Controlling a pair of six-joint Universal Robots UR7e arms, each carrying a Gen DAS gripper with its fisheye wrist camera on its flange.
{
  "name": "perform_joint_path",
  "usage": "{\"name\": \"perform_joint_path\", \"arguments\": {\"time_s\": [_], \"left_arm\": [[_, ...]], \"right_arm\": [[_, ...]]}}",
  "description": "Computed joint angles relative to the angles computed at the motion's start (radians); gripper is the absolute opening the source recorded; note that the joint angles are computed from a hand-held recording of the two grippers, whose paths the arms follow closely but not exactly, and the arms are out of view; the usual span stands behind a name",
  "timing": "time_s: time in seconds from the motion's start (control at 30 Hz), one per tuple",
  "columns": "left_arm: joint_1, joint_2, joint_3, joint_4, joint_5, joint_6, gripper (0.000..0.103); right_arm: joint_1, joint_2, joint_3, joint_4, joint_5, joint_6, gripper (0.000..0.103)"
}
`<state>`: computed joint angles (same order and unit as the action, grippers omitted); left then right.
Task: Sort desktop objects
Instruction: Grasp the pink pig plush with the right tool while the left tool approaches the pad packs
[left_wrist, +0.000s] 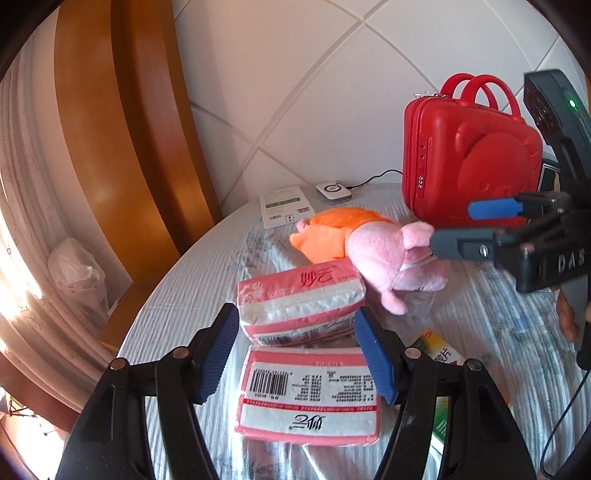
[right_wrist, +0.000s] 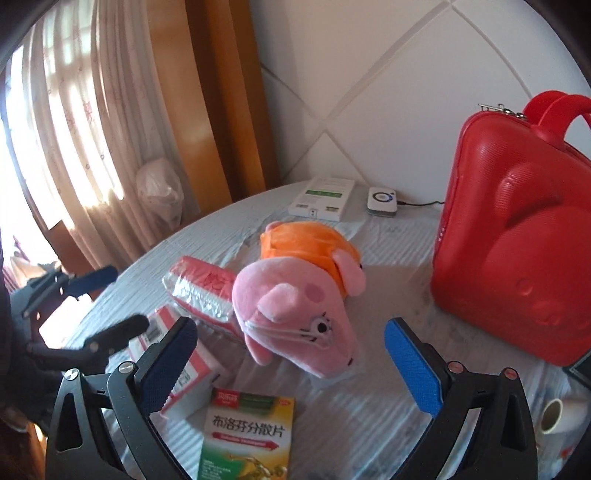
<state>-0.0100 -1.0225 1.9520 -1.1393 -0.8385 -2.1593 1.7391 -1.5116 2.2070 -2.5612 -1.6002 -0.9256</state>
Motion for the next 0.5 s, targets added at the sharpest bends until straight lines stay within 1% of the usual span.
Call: {"name": "perform_joint_path", "arguments": {"time_s": [0.03,0.13,0.2,0.27,0.3,0.33,0.37,0.43,0.5], "left_arm": [[0.0,-0.005,0.011,-0.01,-0.012,-0.004,0.064],[-0.002,-0.022,0.036,-0.019,-0.043,-0.023,0.064],[-0.001,-0.032,0.048,-0.017,-0.05,-0.042,0.064],[-0.001,-0.04,0.055,-0.005,-0.05,-0.065,0.064],[-0.002,-0.045,0.061,-0.007,-0.048,-0.071,0.064],[-0.002,-0.05,0.067,-0.013,-0.047,-0.072,0.064],[-0.002,-0.054,0.072,-0.018,-0.048,-0.072,0.064],[-0.002,-0.06,0.082,-0.031,-0.051,-0.071,0.064],[-0.004,-0.067,0.094,-0.048,-0.051,-0.067,0.064]], "right_arm": [[0.005,0.02,-0.004,-0.011,0.004,0.021,0.103],[0.02,0.069,-0.004,-0.054,0.012,0.049,0.103],[0.027,0.096,-0.01,-0.06,0.007,0.066,0.102],[0.026,0.109,-0.007,-0.075,0.014,0.071,0.093],[0.026,0.116,-0.009,-0.073,0.008,0.078,0.077],[0.024,0.126,-0.02,-0.048,0.004,0.087,0.05],[0.023,0.133,-0.022,-0.045,-0.009,0.092,0.047],[0.014,0.123,-0.02,-0.027,0.0,0.084,0.047],[0.016,0.116,-0.01,-0.041,-0.008,0.074,0.047]]}}
